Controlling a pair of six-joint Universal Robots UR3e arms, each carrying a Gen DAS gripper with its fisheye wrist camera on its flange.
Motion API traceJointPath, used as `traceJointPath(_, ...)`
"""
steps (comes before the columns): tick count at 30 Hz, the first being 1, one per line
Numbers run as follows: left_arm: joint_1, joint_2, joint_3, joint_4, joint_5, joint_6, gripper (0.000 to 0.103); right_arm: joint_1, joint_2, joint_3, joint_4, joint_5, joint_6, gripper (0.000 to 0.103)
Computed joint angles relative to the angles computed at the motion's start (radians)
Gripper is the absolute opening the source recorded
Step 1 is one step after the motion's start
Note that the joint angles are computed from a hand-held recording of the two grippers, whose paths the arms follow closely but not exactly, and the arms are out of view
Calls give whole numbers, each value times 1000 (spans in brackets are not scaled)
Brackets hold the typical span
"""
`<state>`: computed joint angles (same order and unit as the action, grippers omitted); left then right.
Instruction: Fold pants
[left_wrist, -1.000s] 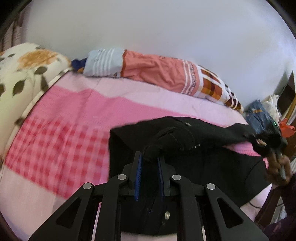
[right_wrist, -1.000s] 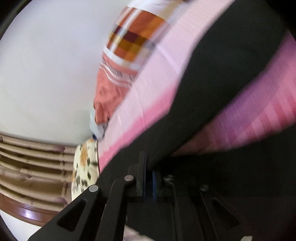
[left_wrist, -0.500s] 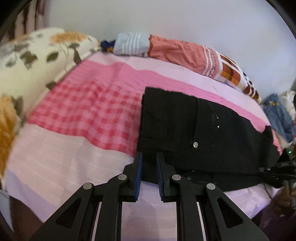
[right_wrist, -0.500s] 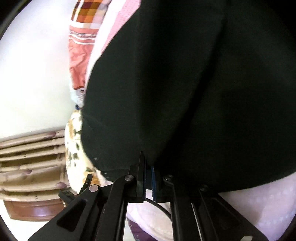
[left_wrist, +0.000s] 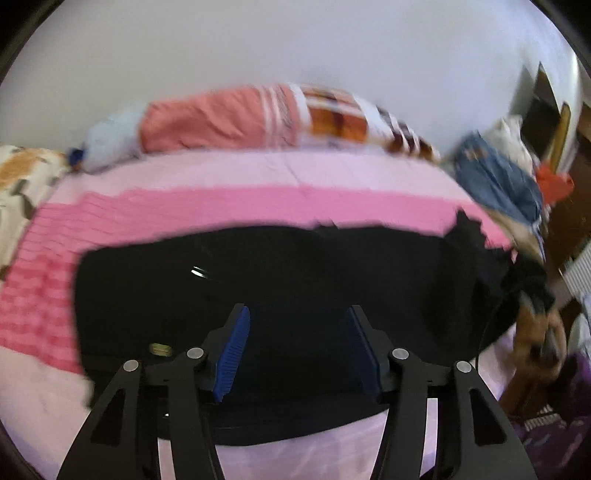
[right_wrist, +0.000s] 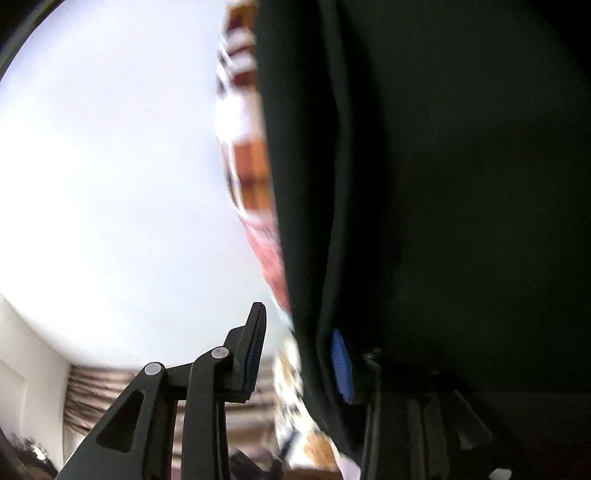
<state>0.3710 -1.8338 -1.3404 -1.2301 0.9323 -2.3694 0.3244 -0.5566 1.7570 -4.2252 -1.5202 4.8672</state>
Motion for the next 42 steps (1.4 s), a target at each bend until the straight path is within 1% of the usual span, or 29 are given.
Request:
traceJointPath(2,-37,-15,-10,9,24,-16,55,-48,-10,34,-34,-12,-25,35)
traceJointPath(4,-58,-11,-36,32,40,-31,55,-80,17,58,-113,-73,17,35)
traceJointPath(6,-63,-3,-63,43,66,-32,55,-114,9,110,-144,-77,18,33)
traceJointPath(7,-62,-2,-66,36,75,-32,55,-139,5,116,-140,-37,18,33)
traceJointPath(8,-68,1,-78,43,82,-46,55,-141,-2,93,-97,-21,3,33)
traceJointPath(9,-61,2,-83,34,86,-48,55,-139,-18,81,-32,-14,-31,30)
traceJointPath(10,-61,0,-84,35,91,-56,55,-145,-42,67,36,27,-57,27)
traceJointPath(11,-59,-3,-80,30,95,-66,55,-146,-52,96,20,12,-48,24)
traceJointPath(12,-50,-8,-70,11,92,-70,55,-142,-40,87,17,1,-27,18)
traceJointPath(14,-48,-21,-51,-3,93,-91,56,-123,-33,84,19,-40,3,16)
traceJointPath(17,-44,-22,-52,0,91,-101,59,-106,-64,127,30,-71,-9,12)
traceJointPath(19,-37,-8,-73,19,89,-94,62,-94,-126,164,94,-79,-46,10)
traceJointPath(21,-39,-10,-70,17,102,-89,63,-87,-209,210,167,-83,-55,8)
traceJointPath(22,-37,-11,-65,5,102,-84,63,-73,-270,246,216,-96,-72,8)
traceJointPath(23,-33,-9,-62,-7,98,-73,63,-72,-315,247,282,-100,-94,8)
traceJointPath(25,-29,3,-70,-10,96,-57,64,-49,-439,298,402,-139,-136,8)
traceJointPath(27,-27,11,-78,-14,91,-38,65,-13,-542,370,484,-188,-121,7)
traceJointPath(30,-36,20,-93,-8,102,-21,67,40,-639,450,586,-253,-90,6)
traceJointPath(33,-36,27,-107,-15,112,2,68,107,-670,512,651,-309,28,5)
traceJointPath(35,-34,35,-126,4,119,4,69,105,-638,566,602,-303,99,3)
traceJointPath(36,-33,35,-130,7,124,3,69,99,-588,602,496,-305,135,1)
traceJointPath(37,-32,33,-129,4,127,2,69,113,-555,626,410,-332,161,1)
traceJointPath(39,-28,30,-122,-4,130,-5,69,113,-567,641,381,-366,137,5)
traceJointPath(40,-26,30,-117,-9,128,-7,69,126,-542,653,301,-387,137,5)
traceJointPath(41,-22,33,-118,-12,122,-7,69,133,-547,660,288,-404,132,6)
traceJointPath(42,-17,42,-123,-10,113,-8,69,119,-550,672,261,-395,106,6)
